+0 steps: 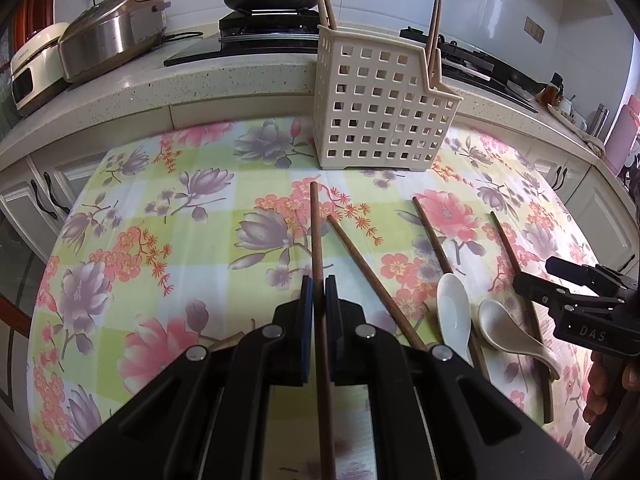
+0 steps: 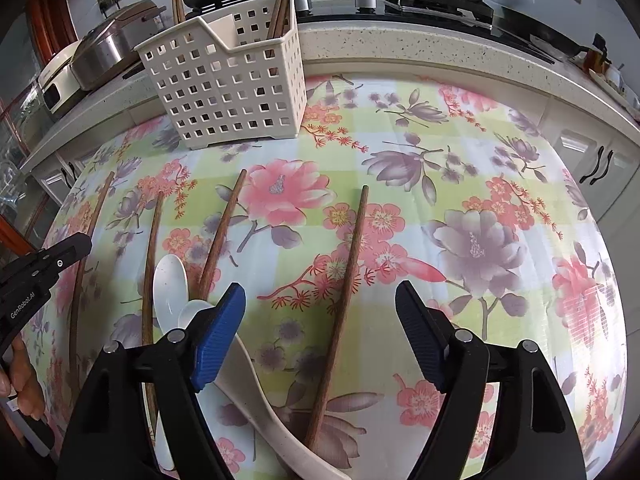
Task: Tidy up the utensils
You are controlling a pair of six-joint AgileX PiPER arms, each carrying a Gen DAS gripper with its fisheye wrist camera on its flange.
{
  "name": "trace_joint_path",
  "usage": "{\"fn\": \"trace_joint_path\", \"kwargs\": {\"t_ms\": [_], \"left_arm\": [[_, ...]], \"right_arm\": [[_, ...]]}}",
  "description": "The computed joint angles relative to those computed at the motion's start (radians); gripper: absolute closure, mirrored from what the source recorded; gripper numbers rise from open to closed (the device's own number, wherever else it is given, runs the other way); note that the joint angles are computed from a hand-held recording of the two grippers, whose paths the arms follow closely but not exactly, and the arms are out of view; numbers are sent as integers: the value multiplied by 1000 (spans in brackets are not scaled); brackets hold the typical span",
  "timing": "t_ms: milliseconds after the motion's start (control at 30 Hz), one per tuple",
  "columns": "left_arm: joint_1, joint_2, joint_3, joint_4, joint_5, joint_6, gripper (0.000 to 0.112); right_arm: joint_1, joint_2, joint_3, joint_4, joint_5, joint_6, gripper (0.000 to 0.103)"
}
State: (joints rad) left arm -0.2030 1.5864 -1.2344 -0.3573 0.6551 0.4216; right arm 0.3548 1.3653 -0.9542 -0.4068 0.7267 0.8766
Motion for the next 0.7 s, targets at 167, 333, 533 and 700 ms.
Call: {"fn": "trace_joint_path", "kwargs": {"t_ms": [167, 333, 533, 700], "left_arm": [[2, 3, -2, -2, 3, 2, 106], [1, 6, -4, -2, 5, 2, 106], [1, 16, -11, 0, 8, -5, 106], [3, 21, -18, -1, 12, -5, 106]], "right_arm": [[-3, 13, -5, 13, 4, -18, 27], [-15, 38, -10, 16, 12, -23, 37], [-7, 77, -30, -32, 54, 14, 72], [-13, 80, -30, -44, 43, 17, 88]]}}
